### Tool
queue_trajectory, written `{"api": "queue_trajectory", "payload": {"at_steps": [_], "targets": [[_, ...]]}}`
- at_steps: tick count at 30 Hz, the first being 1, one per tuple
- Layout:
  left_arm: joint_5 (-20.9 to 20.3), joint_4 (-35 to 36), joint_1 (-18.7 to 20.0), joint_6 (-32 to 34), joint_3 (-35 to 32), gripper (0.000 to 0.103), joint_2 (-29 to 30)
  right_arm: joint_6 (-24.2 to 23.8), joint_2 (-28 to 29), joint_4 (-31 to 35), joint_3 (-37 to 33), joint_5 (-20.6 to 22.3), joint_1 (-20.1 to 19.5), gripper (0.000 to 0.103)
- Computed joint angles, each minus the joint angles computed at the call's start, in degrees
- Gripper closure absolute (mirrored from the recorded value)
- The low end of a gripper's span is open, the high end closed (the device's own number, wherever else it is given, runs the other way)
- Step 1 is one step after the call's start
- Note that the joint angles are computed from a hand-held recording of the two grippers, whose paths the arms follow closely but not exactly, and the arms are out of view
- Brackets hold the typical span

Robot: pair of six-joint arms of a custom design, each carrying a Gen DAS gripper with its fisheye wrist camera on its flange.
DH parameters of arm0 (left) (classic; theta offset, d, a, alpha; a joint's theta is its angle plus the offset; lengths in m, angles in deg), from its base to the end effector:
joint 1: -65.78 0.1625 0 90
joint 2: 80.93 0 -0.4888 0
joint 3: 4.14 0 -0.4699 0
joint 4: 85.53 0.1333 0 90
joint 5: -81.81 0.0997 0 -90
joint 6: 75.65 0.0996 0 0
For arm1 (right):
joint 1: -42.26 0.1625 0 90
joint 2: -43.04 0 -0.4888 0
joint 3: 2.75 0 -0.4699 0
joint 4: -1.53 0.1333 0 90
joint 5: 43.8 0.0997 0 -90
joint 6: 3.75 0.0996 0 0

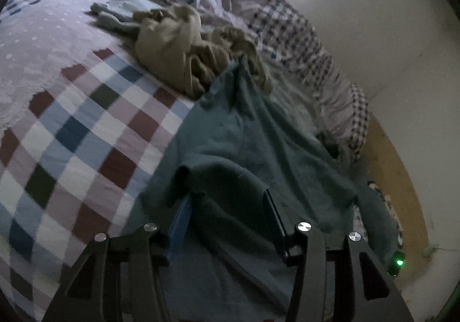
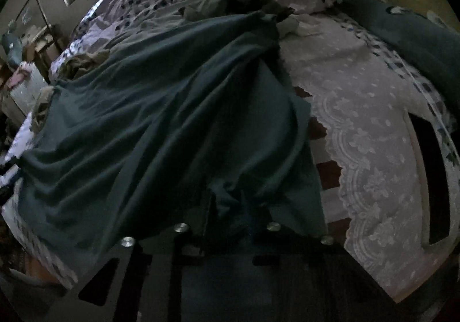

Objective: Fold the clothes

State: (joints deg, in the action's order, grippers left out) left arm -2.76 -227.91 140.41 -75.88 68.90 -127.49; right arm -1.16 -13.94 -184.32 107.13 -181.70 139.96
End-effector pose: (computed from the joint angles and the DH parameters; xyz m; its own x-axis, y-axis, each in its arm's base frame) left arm -0.0982 -0.8957 0.2622 -0.9718 0.2205 -0.0834 0.2345 0.8683 -0.4371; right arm 0.1484 -0.6543 0.2166 -0.7358 0.4435 0.5117 -0.0649 0.7060 -0.7052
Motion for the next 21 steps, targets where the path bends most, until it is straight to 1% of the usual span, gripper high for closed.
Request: {"api": "queue_trajectory", "payload": {"at_steps": [1,2,3,4,6,10,11,13,15,16,17,18,19,20,21], "targets": [[0.5,0.3,-0.09,0.19,-0.52,0.071,0.56,-0.18,-0.05,-0.38,0.12,-0.27,0.1,0.099],[2.07,0.32,-0.29,0.06,-1.01,0.089,1.07,-0.53,0.0,-0.95,0.19,-0.85,0.29,0.1],[3.61,-0.16,-0.41,-0.54,-1.2,0.099,1.32,-0.96,0.1,-1.61,0.24,-1.53,0.52,0.101],[3.23,-1.36,-0.19,-1.59,-1.15,0.099,1.3,-1.32,0.13,-2.5,0.43,-2.37,0.87,0.102],[1.03,-4.27,0.41,-3.66,-0.98,0.1,1.05,-1.52,-0.23,-4.05,1.1,-4.0,1.54,0.102],[-0.27,-9.62,0.36,-3.73,-0.21,0.1,0.5,-1.18,-1.43,-6.33,2.47,-5.51,2.28,0.102],[0.18,-9.97,0.28,-3.85,-0.26,0.1,0.58,0.55,-2.0,-4.08,2.73,-4.9,1.89,0.102],[1.5,-8.3,0.24,-4.81,-1.05,0.1,1.17,5.0,-3.47,2.65,3.08,-2.71,0.73,0.101],[3.67,-5.92,0.28,-6.16,-1.71,0.099,1.67,4.99,-3.12,4.02,2.78,-3.39,0.78,0.1],[4.74,-4.75,0.24,-6.36,-1.94,0.099,1.9,4.21,-2.84,4.08,2.53,-4.22,1.15,0.097],[5.76,-4.17,0.13,-6.32,-1.94,0.098,1.98,3.34,-2.57,3.96,2.28,-5.28,1.65,0.096],[6.12,-4.24,0.07,-6.25,-1.66,0.095,1.82,2.67,-2.42,3.69,2.17,-6.1,2.08,0.089],[6.23,-4.5,0.04,-6.17,-1.27,0.086,1.57,2.13,-2.32,3.15,2.19,-6.55,2.4,0.076],[6.33,-4.76,0.01,-6.09,-0.87,0.079,1.32,1.49,-2.21,2.05,2.31,-6.84,2.7,0.068],[6.1,-5.09,0.07,-6.31,-0.47,0.064,1.01,0.41,-1.95,0.17,2.45,-7.2,3.15,0.06]]}}
